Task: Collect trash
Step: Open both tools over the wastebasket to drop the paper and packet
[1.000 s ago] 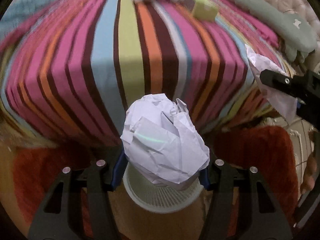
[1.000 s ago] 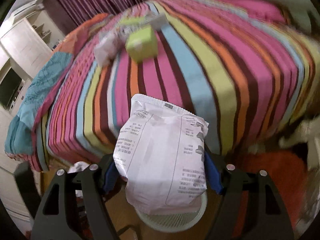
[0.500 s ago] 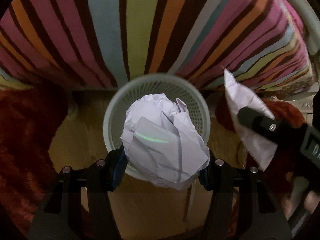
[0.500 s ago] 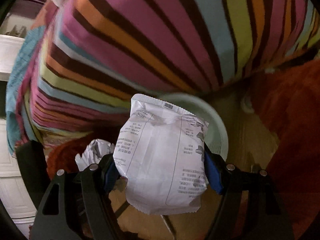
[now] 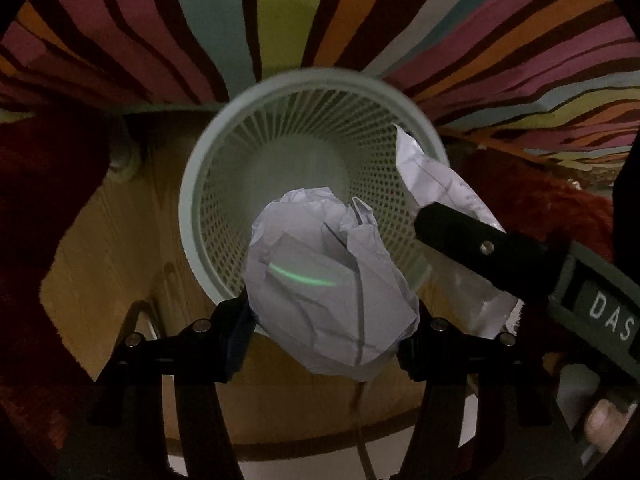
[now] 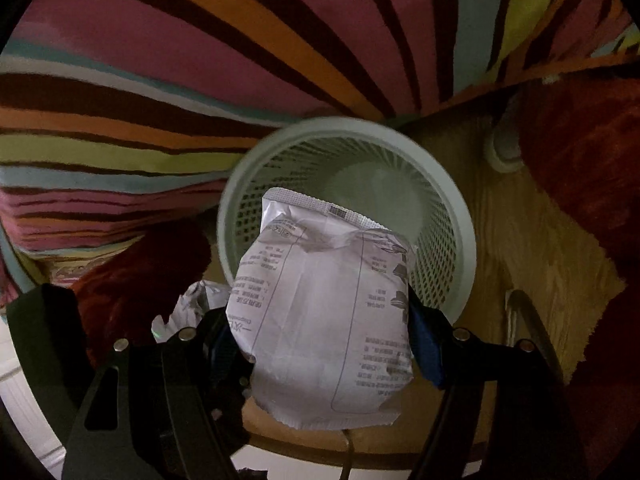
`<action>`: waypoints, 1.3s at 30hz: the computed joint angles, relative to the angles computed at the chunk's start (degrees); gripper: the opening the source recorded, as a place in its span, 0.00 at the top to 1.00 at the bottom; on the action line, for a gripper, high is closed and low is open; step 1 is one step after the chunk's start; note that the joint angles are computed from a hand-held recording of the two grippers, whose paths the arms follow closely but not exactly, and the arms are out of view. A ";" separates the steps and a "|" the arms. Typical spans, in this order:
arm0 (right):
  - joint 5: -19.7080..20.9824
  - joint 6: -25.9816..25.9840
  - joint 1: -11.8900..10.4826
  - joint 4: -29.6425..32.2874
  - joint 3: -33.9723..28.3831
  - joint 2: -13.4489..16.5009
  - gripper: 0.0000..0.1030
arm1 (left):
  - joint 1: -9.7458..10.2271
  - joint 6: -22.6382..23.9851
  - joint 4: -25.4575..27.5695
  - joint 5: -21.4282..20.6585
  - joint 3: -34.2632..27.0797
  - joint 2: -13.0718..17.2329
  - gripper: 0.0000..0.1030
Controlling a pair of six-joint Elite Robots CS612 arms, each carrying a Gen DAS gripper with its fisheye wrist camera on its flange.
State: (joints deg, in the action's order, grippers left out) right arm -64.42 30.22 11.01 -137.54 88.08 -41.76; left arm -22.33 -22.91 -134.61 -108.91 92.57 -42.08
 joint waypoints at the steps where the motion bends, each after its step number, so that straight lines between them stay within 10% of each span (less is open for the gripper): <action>1: 0.31 0.47 -0.03 0.86 -0.42 0.42 0.33 | 0.00 -0.08 0.68 -0.11 -0.30 0.35 0.44; 11: 2.65 3.39 -0.48 3.86 -1.84 2.61 0.31 | 0.46 -0.66 5.00 -2.38 -2.68 2.69 0.40; 15: 2.98 6.11 -0.63 4.56 -1.95 3.07 0.11 | 0.48 -1.22 6.65 -2.24 -2.81 3.00 0.16; 39: -2.66 4.55 -0.03 0.00 -0.98 1.96 0.08 | 0.00 -3.53 0.89 3.97 -0.76 1.12 0.16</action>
State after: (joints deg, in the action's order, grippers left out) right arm -67.08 34.77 10.98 -137.54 87.10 -39.81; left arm -22.33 -26.44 -133.72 -104.94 91.81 -40.96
